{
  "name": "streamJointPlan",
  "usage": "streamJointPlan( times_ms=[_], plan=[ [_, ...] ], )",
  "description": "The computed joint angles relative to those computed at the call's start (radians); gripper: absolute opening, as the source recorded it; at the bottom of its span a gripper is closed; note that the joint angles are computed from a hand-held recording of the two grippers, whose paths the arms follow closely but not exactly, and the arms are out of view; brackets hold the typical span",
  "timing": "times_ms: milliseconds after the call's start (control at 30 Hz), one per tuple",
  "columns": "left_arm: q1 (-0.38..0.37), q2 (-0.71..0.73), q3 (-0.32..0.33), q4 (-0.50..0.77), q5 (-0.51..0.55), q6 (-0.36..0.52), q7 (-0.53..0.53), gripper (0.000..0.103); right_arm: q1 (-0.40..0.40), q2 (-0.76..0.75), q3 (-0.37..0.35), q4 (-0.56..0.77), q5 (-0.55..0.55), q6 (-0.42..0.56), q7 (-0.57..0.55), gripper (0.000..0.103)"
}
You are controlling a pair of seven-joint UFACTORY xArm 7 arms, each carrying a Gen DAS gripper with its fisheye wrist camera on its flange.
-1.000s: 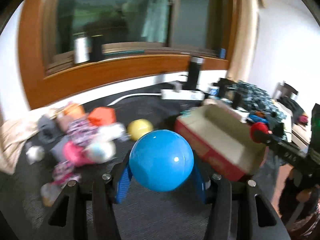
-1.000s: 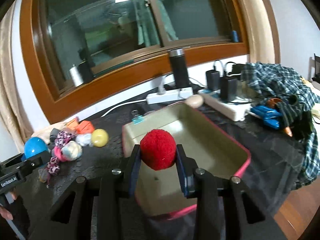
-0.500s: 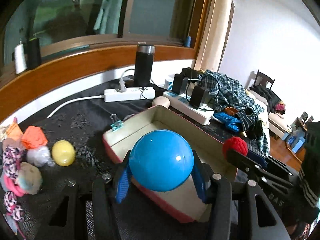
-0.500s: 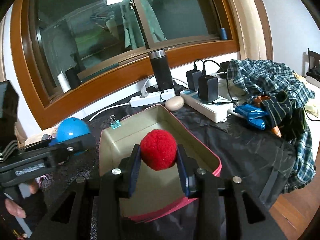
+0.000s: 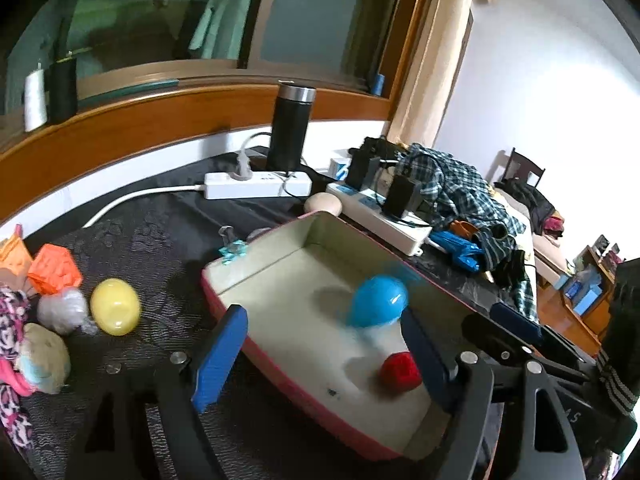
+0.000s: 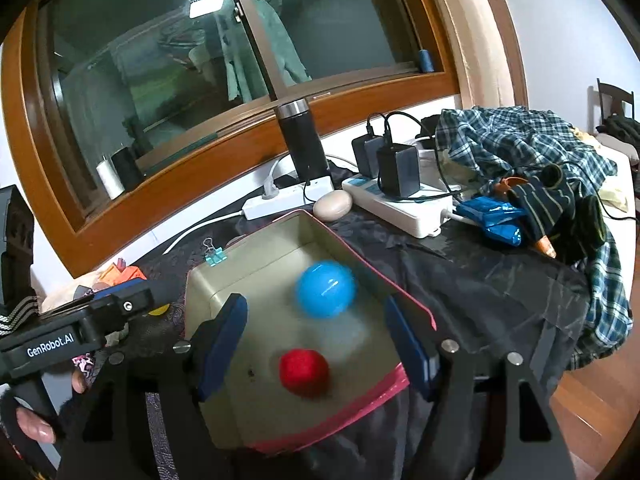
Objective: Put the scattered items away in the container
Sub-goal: 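Carry both balls over the pink-rimmed box and open both tools to drop them, then move both tools back from the box toward the toy pile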
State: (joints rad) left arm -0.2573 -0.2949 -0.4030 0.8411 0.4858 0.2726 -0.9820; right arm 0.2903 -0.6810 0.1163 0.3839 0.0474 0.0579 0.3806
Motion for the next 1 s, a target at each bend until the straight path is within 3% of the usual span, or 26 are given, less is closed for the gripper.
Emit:
streamJointPlan(
  times_ms=[200,633,833,1000],
  plan=[
    [0.037,-0.104,-0.014,-0.060,0.037,0.061,-0.036,0.081,-0.006,0.015,0.055,0.028,-0.011,0.012,0.033,0.076],
    [0.033,-0.400,0.057,-0.270,-0.153,0.175,0.085,0.081,0.045,0.126,0.164,0.130,-0.061,-0.002,0.101,0.077],
    [0.029,-0.579,0.087,-0.367,-0.226,0.296,0.140,0.081,0.075,0.197,0.206,0.189,-0.088,-0.013,0.128,0.077],
    [0.030,-0.824,0.117,-0.495,-0.276,0.451,0.166,0.081,0.091,0.259,0.244,0.246,-0.119,-0.015,0.142,0.078]
  ],
)
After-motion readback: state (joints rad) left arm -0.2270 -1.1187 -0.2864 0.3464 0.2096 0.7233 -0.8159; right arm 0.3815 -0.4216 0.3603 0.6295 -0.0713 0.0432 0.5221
